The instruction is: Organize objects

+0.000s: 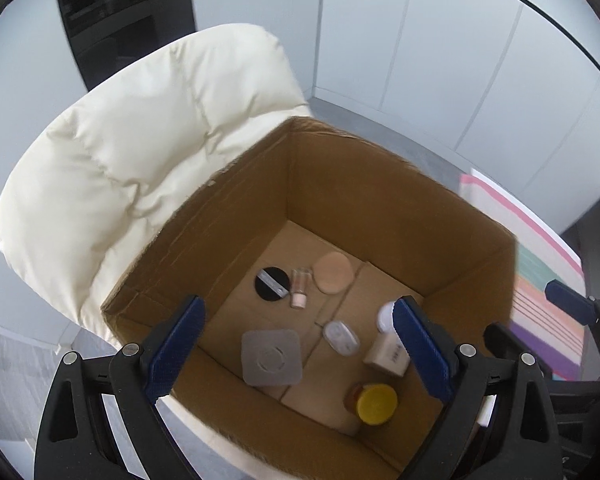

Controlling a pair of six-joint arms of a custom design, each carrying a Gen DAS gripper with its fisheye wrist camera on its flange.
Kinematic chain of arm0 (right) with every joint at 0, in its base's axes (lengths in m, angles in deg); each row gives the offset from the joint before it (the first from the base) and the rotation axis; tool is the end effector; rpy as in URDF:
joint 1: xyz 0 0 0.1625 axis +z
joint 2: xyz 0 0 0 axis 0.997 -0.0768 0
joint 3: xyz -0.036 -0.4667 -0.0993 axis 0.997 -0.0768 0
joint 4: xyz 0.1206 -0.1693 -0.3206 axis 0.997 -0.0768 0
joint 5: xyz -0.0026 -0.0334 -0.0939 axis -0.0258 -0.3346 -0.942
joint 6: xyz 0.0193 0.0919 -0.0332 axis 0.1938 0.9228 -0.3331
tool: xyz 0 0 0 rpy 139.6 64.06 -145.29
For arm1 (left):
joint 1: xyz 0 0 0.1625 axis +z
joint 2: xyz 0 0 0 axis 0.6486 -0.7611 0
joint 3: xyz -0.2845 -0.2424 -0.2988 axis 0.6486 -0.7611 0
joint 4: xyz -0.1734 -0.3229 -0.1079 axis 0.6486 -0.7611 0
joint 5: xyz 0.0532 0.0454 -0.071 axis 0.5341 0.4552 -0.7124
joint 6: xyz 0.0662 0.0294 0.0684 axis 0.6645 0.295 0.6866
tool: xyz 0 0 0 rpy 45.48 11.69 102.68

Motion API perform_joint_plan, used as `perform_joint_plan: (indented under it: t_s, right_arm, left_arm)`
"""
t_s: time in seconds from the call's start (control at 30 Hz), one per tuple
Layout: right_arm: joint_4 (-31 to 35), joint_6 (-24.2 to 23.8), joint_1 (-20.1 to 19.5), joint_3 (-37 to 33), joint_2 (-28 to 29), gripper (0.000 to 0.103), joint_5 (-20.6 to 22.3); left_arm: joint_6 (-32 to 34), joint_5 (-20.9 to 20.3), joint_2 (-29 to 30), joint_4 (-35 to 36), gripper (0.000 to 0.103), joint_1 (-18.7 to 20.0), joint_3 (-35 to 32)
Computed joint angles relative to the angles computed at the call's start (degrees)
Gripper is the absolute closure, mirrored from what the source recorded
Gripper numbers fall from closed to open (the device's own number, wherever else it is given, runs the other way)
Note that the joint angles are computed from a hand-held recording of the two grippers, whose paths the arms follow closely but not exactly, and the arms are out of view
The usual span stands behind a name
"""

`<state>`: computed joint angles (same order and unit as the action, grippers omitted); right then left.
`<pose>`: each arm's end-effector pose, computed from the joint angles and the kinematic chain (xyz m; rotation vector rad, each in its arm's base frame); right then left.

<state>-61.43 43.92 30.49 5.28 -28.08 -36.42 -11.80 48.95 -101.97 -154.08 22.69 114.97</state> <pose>0.4488 -0.7251 0.0011 1.0738 -2.3825 0.3171 -0.0873 -0.6595 0.3713 -0.3117 2.1602 -0.8051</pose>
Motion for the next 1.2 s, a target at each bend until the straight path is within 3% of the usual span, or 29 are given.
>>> perform_joint_plan:
  t_s: [0.17, 0.27, 0.3, 0.37, 0.47, 0.63, 0.67, 0.77, 0.93, 1.1, 1.2]
  right_arm:
    - [-6.9, 1.9, 1.1, 8.5, -6.0, 0.012, -2.1]
    - [-10.9, 5.3, 2.8, 12.9, -9.5, 0.012, -7.0]
    - [-13.2, 6.1, 3.4, 14.4, -10.5, 0.012, -8.7]
    - [-18.2, 7.2, 4.7, 17.7, -12.8, 0.012, -12.3]
    - [-20.2, 11.0, 6.5, 20.7, -16.3, 0.012, -16.8]
    - [-8.4, 26.5, 8.4, 22.7, -23.9, 0.008, -17.3]
    - [-5.4, 29.2, 8.3, 22.6, -25.1, 0.0, -15.9]
    - [0.9, 34.5, 7.4, 23.1, -28.6, 0.0, -9.4]
    - [3.2, 35.4, 8.5, 24.4, -30.2, 0.0, -11.7]
    - [6.8, 38.1, 9.3, 25.5, -31.5, 0.0, -14.3]
    - [5.8, 39.5, 9.3, 27.2, -33.0, 0.0, -14.0]
  left_arm:
    - [2.3, -0.9, -1.6, 2.1, 0.007, -4.2, 0.3]
    - [4.2, 0.3, -2.0, 3.2, 0.005, -7.7, 0.3]
    - [4.6, 0.7, -2.0, 3.8, 0.001, -8.8, 0.1]
    - [6.1, 0.1, -2.1, 4.9, 0.0, -11.3, -0.5]
    - [5.2, -0.7, -2.5, 8.6, 0.0, -14.7, -1.4]
    - [0.0, -3.7, -2.5, 22.9, 0.0, -18.9, -7.1]
    - [-2.0, -3.6, -2.5, 25.7, 0.0, -19.6, -8.0]
    - [-7.3, -4.3, -3.1, 31.5, 0.0, -21.6, -9.9]
    - [-13.7, -4.6, -3.4, 41.7, 0.0, -24.1, -12.7]
    - [-15.6, -6.1, -3.5, 45.8, 0.0, -25.2, -12.8]
    - [-15.5, -6.4, -3.5, 46.6, 0.0, -25.7, -12.2]
